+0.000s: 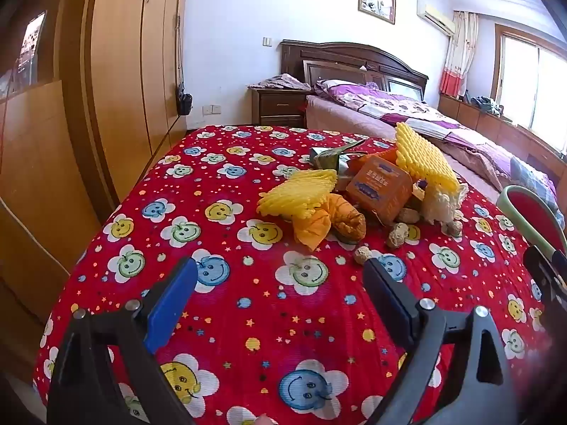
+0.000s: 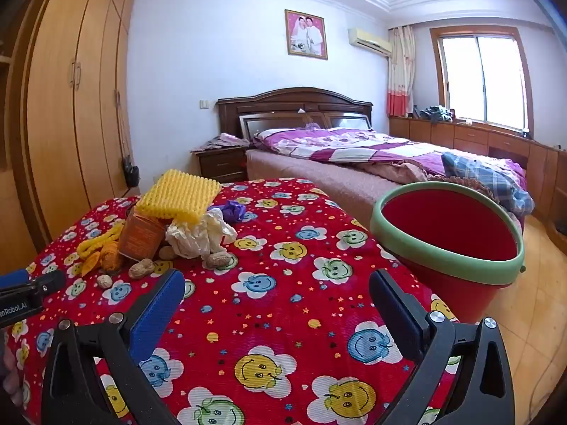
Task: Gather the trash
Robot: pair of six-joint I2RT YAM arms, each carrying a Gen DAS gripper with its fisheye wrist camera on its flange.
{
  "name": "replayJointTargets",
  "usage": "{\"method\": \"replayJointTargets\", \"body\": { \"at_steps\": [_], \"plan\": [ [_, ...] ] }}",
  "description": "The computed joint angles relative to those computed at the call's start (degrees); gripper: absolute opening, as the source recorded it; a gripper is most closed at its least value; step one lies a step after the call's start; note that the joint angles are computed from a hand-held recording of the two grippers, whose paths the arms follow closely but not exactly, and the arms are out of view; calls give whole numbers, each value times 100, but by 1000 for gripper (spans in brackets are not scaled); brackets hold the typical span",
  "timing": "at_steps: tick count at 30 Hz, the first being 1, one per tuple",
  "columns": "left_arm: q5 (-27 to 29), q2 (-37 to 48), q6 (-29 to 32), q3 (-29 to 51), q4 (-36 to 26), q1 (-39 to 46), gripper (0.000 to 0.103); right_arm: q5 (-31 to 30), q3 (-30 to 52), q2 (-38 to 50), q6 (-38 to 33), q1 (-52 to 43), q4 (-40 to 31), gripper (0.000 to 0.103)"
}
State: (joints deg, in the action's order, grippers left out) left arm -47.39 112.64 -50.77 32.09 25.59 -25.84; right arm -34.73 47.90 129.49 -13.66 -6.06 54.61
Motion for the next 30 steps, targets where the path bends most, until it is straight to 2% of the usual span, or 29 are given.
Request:
{"method": "replayJointTargets", "body": {
  "at_steps": [30],
  "plan": [
    [28,20,-139,42,-136,-71,94,16,18,20,3,13,-11,103]
  ]
}}
